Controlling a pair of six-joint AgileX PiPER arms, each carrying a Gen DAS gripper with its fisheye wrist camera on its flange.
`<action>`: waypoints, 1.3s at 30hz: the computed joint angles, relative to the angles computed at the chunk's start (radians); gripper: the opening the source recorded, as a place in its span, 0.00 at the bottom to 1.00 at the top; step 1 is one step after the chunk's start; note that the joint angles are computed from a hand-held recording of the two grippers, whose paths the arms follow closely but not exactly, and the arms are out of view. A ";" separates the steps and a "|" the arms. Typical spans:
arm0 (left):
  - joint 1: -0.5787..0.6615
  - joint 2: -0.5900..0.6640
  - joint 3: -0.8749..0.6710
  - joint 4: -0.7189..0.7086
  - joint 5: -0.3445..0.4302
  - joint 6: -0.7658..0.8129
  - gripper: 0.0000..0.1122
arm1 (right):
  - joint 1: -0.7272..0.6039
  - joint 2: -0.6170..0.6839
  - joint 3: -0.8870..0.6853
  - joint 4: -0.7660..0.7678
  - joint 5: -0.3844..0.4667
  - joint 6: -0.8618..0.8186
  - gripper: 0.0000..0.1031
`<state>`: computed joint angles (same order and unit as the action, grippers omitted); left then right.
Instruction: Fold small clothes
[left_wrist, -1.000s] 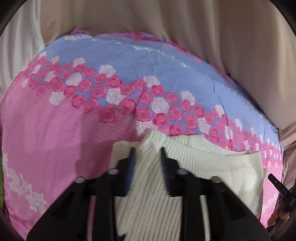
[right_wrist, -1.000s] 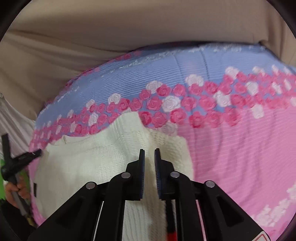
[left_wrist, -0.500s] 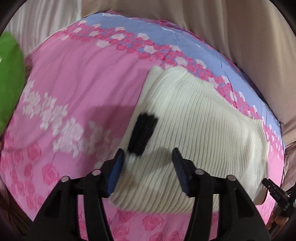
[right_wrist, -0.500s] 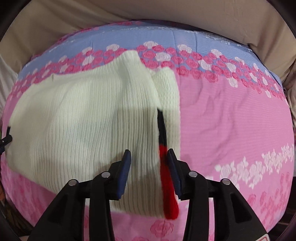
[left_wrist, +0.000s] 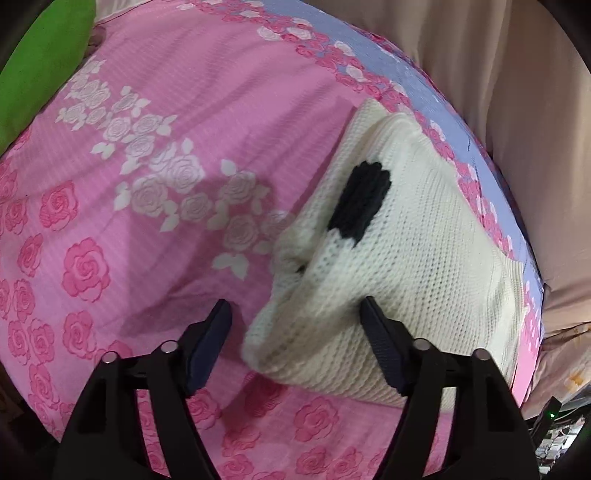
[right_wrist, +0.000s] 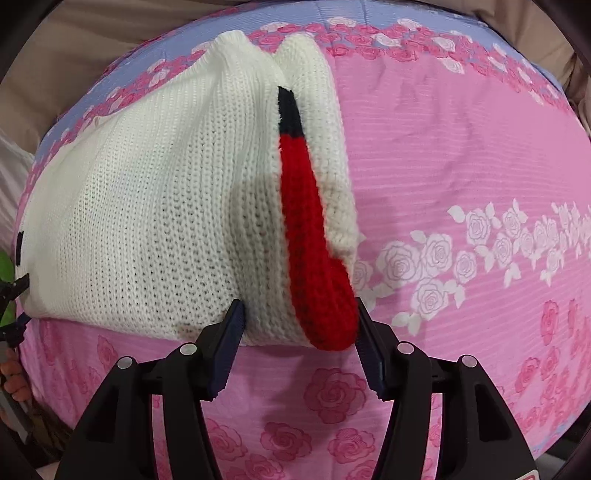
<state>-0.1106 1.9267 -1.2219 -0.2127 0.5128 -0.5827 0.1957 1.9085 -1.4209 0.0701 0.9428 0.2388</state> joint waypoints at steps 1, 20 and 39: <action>0.004 0.011 -0.016 -0.040 0.011 0.044 0.45 | -0.001 0.003 -0.004 0.000 0.000 0.004 0.54; -0.031 -0.232 0.220 -0.175 0.215 0.339 0.10 | 0.010 -0.331 0.215 -0.146 0.275 -0.120 0.11; -0.120 0.129 -0.316 0.115 0.239 0.121 0.28 | -0.020 -0.038 0.019 -0.069 -0.099 -0.015 0.54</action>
<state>-0.2303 2.0557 -1.5382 -0.0974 0.7523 -0.4622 0.1758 1.8705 -1.4021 0.0014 0.8440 0.2237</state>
